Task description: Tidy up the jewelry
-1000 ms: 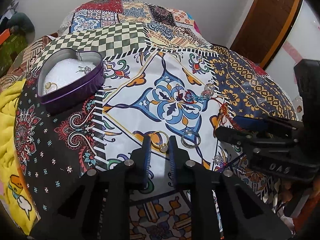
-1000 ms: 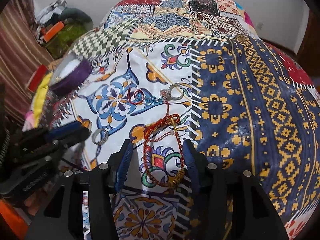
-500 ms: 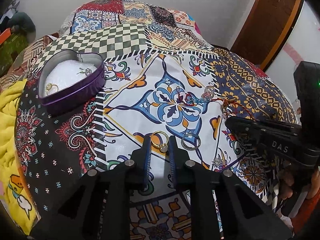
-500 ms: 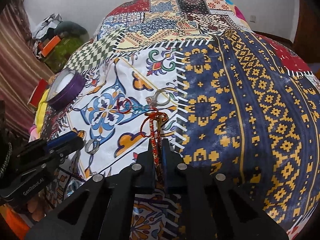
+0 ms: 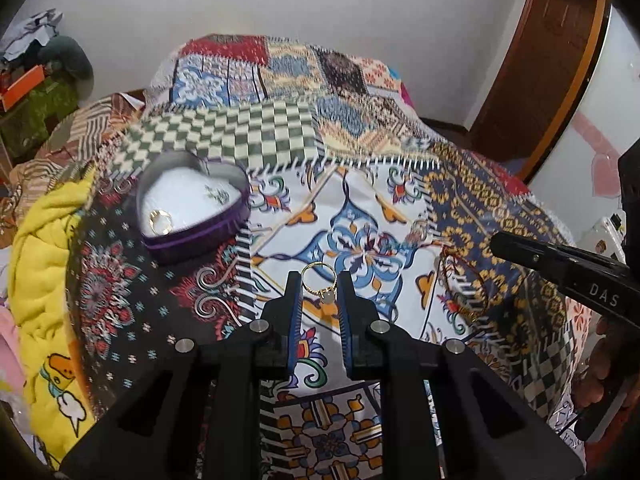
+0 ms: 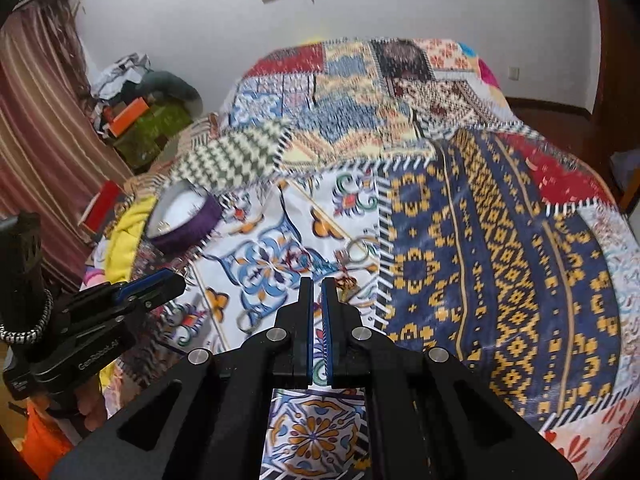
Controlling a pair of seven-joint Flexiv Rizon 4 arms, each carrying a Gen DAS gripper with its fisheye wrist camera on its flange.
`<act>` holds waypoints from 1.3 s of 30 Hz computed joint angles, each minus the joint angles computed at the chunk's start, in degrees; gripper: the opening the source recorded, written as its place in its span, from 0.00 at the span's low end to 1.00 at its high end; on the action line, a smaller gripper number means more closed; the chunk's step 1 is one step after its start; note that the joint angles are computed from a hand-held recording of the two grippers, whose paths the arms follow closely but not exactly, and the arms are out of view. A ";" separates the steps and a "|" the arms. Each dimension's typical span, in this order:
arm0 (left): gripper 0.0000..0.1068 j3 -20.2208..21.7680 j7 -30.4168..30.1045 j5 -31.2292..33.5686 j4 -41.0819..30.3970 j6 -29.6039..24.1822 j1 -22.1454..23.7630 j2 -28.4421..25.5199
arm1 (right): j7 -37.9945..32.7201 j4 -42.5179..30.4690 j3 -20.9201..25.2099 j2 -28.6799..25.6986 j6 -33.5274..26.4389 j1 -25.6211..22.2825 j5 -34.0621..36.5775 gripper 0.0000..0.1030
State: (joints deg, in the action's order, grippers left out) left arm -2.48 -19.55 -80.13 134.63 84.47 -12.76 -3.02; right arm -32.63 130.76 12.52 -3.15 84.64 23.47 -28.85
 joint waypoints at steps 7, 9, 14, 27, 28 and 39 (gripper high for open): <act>0.15 0.14 3.57 -4.58 0.20 2.19 -1.77 2.35 | 4.75 0.18 -0.36 1.48 -2.72 -0.51 -7.68 0.05; 0.15 0.29 3.78 -4.78 0.39 2.34 -1.98 2.47 | -0.44 -1.01 1.42 1.51 -7.32 0.04 -1.51 0.14; 0.15 0.47 3.92 -5.00 0.64 2.15 -2.05 2.10 | -2.33 -0.93 1.56 1.10 -11.59 0.62 -0.63 0.50; 0.15 0.46 2.81 -4.52 -0.21 0.95 -0.41 -0.37 | -6.83 -4.15 -0.37 -5.01 -16.50 2.88 -0.90 0.50; 0.15 0.43 2.76 -4.57 -0.22 0.78 -0.32 -0.45 | -7.05 -4.09 -0.26 -5.01 -16.03 2.73 -0.52 0.44; 0.15 0.60 2.55 -4.58 0.34 1.46 -0.20 0.51 | -16.08 -5.79 3.27 -6.53 -8.02 1.24 17.00 0.06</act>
State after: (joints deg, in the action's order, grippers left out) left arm -1.88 -17.00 -84.70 134.97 85.93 -12.96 -2.51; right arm -48.71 124.97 15.79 -9.67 76.62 24.72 -11.84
